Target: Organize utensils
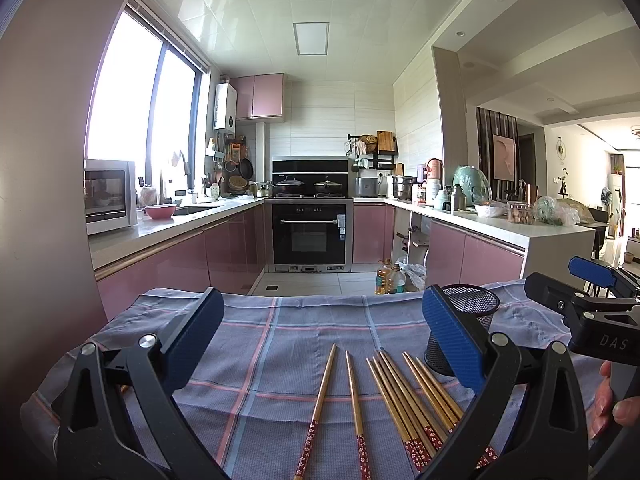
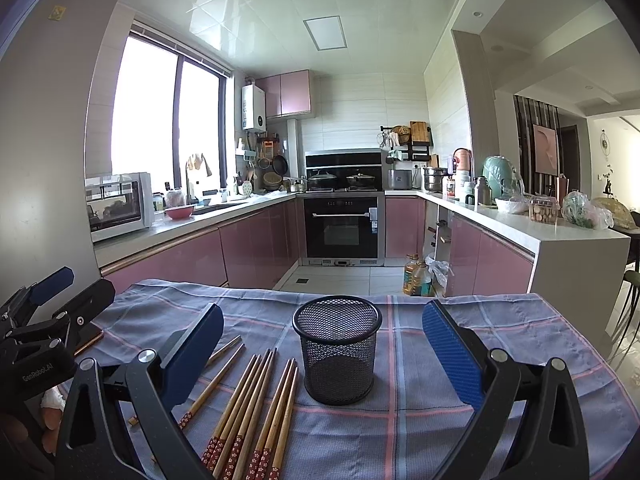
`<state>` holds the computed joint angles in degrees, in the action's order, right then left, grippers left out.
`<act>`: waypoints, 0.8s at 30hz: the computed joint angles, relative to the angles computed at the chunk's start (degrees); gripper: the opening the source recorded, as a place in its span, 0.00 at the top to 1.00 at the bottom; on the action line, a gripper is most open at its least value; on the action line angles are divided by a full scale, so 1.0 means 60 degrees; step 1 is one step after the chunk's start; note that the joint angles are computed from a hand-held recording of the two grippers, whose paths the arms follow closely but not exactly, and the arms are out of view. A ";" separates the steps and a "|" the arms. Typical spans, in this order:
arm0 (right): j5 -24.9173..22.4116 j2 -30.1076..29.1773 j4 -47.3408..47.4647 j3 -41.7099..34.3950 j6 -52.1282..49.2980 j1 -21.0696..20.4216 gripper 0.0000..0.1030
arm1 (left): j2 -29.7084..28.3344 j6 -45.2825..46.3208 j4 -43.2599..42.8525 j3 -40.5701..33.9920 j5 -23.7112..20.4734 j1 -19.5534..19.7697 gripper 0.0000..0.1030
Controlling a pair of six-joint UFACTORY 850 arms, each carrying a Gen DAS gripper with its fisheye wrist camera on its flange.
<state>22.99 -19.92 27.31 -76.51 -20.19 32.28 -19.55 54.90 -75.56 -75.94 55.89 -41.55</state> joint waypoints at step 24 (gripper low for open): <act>-0.0009 0.0002 -0.0002 0.0033 0.0059 -0.0014 0.06 | -0.0054 0.0079 -0.0048 -0.0076 -0.0040 0.0016 0.05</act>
